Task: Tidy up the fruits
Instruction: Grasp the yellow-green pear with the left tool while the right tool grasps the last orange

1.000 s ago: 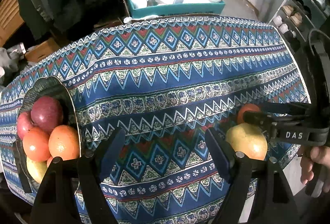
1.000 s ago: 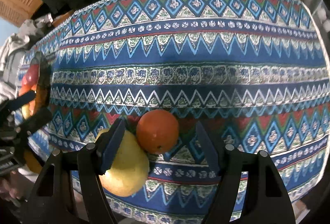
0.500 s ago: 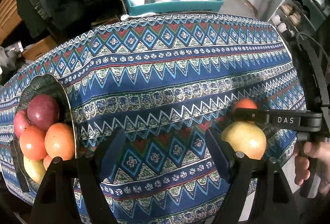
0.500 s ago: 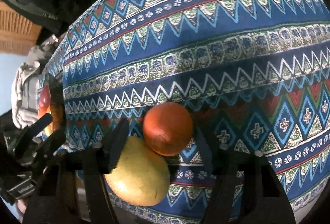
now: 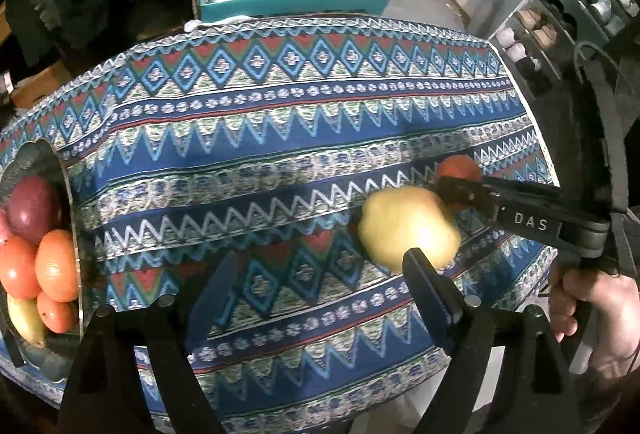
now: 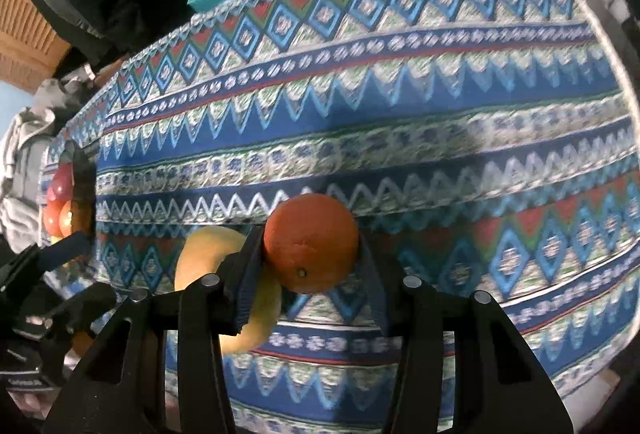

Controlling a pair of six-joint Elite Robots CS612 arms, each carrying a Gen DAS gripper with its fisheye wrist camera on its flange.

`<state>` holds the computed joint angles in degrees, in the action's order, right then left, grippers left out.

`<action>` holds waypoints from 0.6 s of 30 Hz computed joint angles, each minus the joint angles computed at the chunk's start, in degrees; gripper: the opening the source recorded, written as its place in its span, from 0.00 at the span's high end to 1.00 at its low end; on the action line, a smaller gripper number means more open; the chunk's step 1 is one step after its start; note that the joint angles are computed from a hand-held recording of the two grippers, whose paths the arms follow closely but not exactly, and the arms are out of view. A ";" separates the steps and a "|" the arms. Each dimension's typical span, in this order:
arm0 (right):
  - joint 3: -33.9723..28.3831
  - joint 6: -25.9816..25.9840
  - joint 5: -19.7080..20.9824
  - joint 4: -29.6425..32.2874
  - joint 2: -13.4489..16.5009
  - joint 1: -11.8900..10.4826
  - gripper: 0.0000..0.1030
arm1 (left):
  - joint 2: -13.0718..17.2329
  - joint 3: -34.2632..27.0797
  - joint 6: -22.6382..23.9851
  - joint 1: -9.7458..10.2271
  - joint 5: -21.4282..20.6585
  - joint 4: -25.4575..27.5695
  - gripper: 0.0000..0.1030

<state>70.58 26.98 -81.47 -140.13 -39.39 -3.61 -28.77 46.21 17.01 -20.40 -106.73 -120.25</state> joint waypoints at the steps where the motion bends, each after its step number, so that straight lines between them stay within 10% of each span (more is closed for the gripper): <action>1: 0.36 -0.55 -1.08 -0.31 -0.33 -0.01 0.54 | 0.01 -0.02 -0.02 -0.16 0.11 0.10 0.16; 9: 3.34 -3.12 -6.11 -2.07 -2.25 -0.54 0.55 | 0.86 -1.10 -0.53 -1.27 1.15 0.40 0.16; 18: 4.88 -3.05 -2.38 -3.68 -2.43 -1.51 0.55 | 1.18 -1.56 0.12 -2.24 1.91 1.43 0.16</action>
<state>75.46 23.93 -83.84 -143.82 -41.82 -5.12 -27.58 44.65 17.13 -22.64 -104.82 -118.82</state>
